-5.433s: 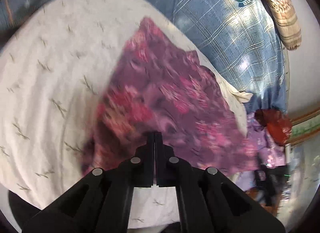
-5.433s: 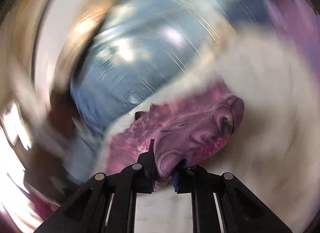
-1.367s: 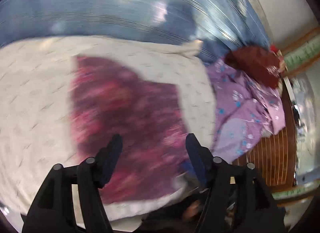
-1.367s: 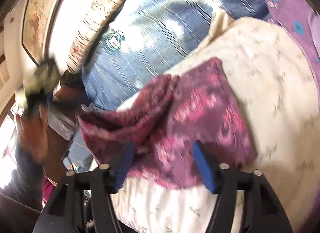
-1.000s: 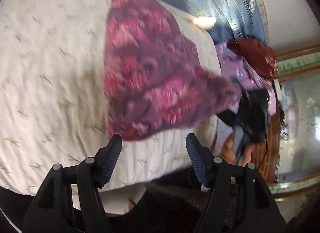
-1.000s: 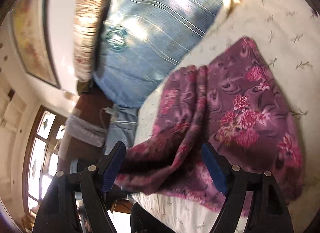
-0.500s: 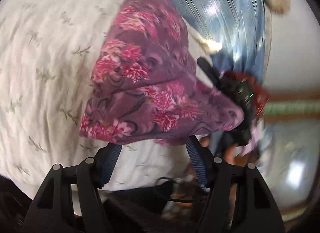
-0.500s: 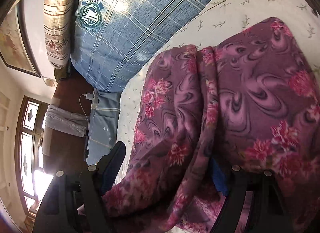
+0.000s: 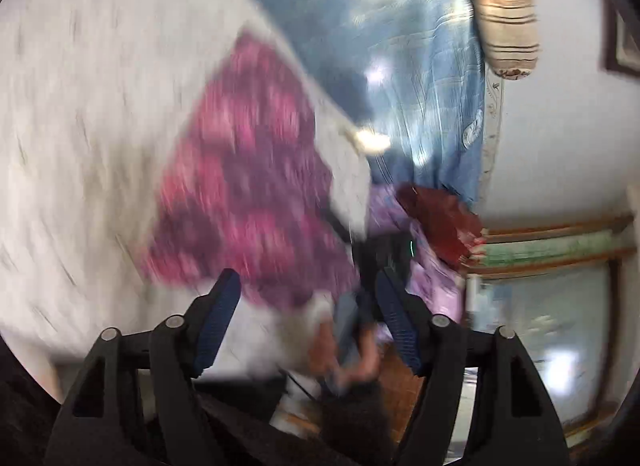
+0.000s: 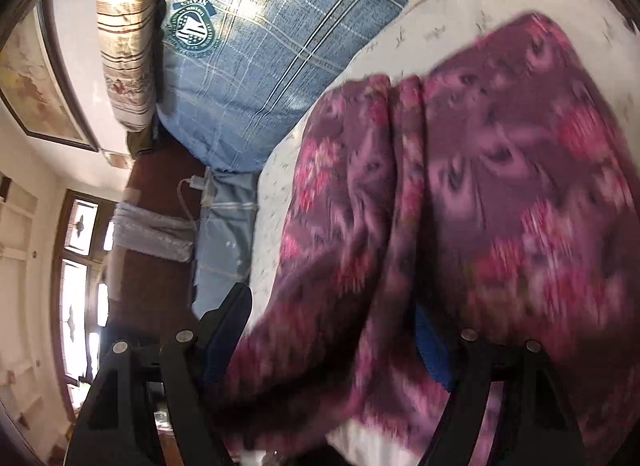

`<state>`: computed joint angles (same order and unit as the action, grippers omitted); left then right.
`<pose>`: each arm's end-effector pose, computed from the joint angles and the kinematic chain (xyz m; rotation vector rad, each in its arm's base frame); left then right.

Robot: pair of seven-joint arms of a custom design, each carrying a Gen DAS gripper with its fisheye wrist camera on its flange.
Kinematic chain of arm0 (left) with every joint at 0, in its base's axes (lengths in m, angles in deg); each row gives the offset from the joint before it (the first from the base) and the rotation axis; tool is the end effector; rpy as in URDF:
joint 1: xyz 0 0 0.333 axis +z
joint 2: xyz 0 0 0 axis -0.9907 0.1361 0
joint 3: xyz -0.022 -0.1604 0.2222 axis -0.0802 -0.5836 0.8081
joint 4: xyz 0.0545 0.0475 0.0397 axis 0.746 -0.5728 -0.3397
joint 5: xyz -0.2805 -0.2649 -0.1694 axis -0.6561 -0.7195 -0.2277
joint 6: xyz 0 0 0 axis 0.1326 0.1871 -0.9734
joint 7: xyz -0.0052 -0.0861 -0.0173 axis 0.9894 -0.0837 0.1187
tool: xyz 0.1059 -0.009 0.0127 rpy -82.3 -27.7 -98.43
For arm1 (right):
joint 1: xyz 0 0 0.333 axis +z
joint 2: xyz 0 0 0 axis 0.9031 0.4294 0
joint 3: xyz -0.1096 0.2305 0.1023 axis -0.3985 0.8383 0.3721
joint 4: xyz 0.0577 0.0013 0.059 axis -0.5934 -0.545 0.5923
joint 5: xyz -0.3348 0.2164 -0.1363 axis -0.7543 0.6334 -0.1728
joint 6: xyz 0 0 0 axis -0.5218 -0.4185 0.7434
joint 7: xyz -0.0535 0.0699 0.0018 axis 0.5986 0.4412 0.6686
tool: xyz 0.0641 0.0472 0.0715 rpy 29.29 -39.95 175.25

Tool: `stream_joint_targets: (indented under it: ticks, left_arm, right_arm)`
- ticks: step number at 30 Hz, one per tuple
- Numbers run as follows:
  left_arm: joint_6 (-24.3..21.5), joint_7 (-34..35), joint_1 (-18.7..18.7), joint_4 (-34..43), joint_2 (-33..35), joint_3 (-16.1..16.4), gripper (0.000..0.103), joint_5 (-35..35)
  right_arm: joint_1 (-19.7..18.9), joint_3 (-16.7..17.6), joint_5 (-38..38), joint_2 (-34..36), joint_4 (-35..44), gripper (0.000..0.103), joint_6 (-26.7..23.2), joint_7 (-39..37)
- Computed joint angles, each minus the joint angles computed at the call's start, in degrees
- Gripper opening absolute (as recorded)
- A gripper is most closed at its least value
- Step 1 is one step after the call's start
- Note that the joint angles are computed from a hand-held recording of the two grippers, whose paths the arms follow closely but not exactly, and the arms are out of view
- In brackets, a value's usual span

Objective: Fold small clothes

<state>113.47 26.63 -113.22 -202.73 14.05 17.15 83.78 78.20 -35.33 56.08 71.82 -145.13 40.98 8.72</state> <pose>0.3272 -0.4236 0.5778 2.3115 -1.0613 1.3620 0.5798 0.2468 0.4849 -1.6777 1.3328 0.8156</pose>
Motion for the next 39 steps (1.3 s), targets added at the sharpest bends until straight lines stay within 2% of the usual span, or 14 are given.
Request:
stream_joint_targets:
  ticks: [3, 6, 11, 14, 15, 16, 19, 22, 24, 27, 33, 36, 37, 39]
  left_arm:
    - [-9.4, 9.2, 0.8, 5.2, 2.7, 3.0, 0.084, 0.6]
    - [-15.4, 30.7, -2.3, 15.1, 13.7, 10.8, 0.084, -13.7]
    - [-22.0, 40.4, 2.3, 25.3, 25.1, 9.7, 0.084, -23.4]
    - [-22.4, 41.7, 3.9, 28.8, 28.6, 7.5, 0.079, -22.3]
    - [-22.9, 41.1, 4.1, 29.5, 29.0, 6.8, 0.065, -20.1]
    - [-24.5, 40.7, 4.4, 31.2, 29.6, 6.2, 0.046, -17.9]
    - [-25.1, 39.7, 5.4, 33.1, 29.1, 3.9, 0.03, -14.3]
    - [-18.7, 41.4, 6.7, 33.2, 28.8, 1.3, 0.03, -14.1]
    - [-21.6, 38.4, 5.6, 39.3, 33.0, 0.7, 0.031, -6.6]
    - [-30.1, 39.9, 5.2, 48.4, 41.0, -0.6, 0.03, -6.0]
    - [-27.6, 38.3, 7.6, 40.9, 35.9, -1.6, 0.028, -10.5]
    - [-28.7, 36.3, 7.1, 37.4, 30.6, -0.5, 0.058, -6.1]
    - [-28.8, 34.4, 6.8, 37.2, 30.2, -0.2, 0.071, -4.3]
    - [-28.3, 32.7, 7.2, 34.9, 28.6, 0.1, 0.073, -4.5]
  right_arm:
    - [-0.3, -0.4, 1.6, -2.6, -3.2, 0.08, -2.7, -2.1]
    - [0.1, -0.6, 2.1, -3.3, -4.0, 0.08, -4.7, -3.9]
    - [1.6, -0.1, -3.6, -4.9, -5.4, 0.075, -2.4, -4.2]
    - [3.0, 0.5, -8.7, -6.4, -6.3, 0.026, 2.3, -5.3]
    - [3.7, 1.1, -11.8, -6.8, -6.0, 0.006, 4.5, -5.4]
    - [4.2, 1.3, -13.6, -7.4, -6.1, 0.006, 6.5, -5.5]
    - [5.2, 0.8, -13.5, -12.3, -8.1, 0.005, 11.7, -9.5]
    - [5.0, -0.1, -14.4, -21.4, -15.2, 0.005, 21.5, -12.2]
    - [4.0, -0.4, -18.2, -25.3, -19.7, 0.005, 25.8, -10.2]
    - [2.1, -1.5, -24.2, -24.8, -23.1, 0.006, 22.4, -2.2]
    - [1.5, -3.6, -26.5, -26.8, -25.5, 0.031, 20.9, -1.9]
    - [2.2, -5.4, -20.2, -25.9, -23.2, 0.072, 27.6, -5.1]
    - [2.6, -6.2, -18.2, -23.2, -20.4, 0.076, 27.8, -5.9]
    - [2.4, -6.4, -16.9, -15.1, -12.2, 0.076, 24.8, -4.7]
